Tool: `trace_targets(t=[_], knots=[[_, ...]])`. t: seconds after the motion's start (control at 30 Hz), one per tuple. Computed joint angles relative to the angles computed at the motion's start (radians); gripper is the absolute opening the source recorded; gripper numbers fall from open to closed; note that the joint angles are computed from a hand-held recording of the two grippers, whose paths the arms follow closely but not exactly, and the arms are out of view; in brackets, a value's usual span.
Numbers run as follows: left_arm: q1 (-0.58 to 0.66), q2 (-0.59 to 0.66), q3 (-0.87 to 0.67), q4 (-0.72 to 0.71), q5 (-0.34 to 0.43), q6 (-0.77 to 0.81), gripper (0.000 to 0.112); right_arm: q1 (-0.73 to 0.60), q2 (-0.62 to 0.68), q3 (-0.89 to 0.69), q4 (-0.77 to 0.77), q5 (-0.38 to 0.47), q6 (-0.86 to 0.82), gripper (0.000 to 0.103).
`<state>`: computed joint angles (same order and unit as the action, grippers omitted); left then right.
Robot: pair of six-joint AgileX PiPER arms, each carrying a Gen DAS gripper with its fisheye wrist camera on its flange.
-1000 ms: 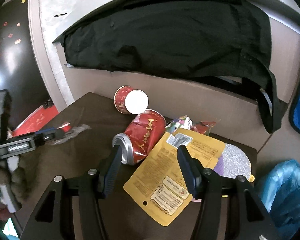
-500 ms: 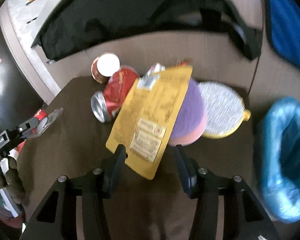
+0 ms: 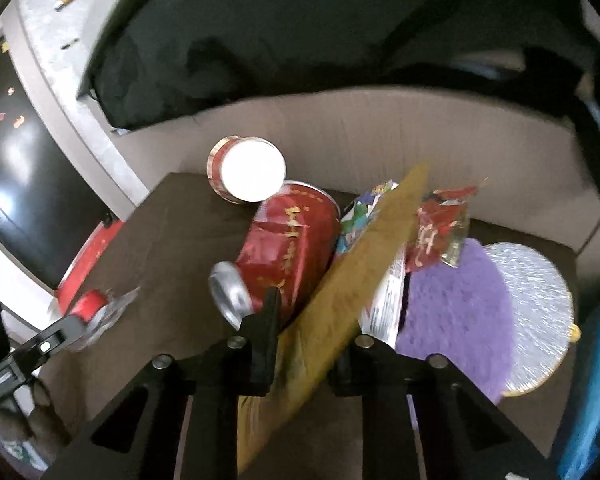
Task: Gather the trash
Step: 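Grasp the yellow paper packet with the right tool while the left tool reaches the red tape roll, then carry the packet and tape roll over the bin and open both tools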
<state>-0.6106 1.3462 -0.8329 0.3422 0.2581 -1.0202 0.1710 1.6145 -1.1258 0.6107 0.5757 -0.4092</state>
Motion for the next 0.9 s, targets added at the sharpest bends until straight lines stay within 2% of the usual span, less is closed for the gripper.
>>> trace_targets(t=[0.07, 0.17, 0.37, 0.67, 0.77, 0.9], knots=[[-0.004, 0.001, 0.0, 0.014, 0.004, -0.017, 0.061, -0.028, 0.045, -0.017, 0.062, 0.033, -0.034, 0.013], [-0.018, 0.005, -0.015, 0.054, 0.021, -0.054, 0.061, -0.08, 0.045, 0.005, 0.205, 0.088, -0.159, 0.007], [-0.089, 0.016, -0.087, 0.194, 0.07, -0.183, 0.061, -0.118, -0.092, 0.076, 0.234, 0.162, -0.232, 0.003], [-0.272, 0.097, -0.307, 0.465, 0.228, -0.401, 0.061, -0.253, -0.288, 0.122, 0.251, 0.253, -0.284, 0.003], [-0.313, 0.137, -0.38, 0.474, 0.254, -0.389, 0.061, -0.357, -0.343, 0.134, 0.266, 0.328, -0.338, 0.003], [-0.367, 0.182, -0.474, 0.502, 0.312, -0.38, 0.061, -0.454, -0.38, 0.121, 0.284, 0.385, -0.372, 0.003]])
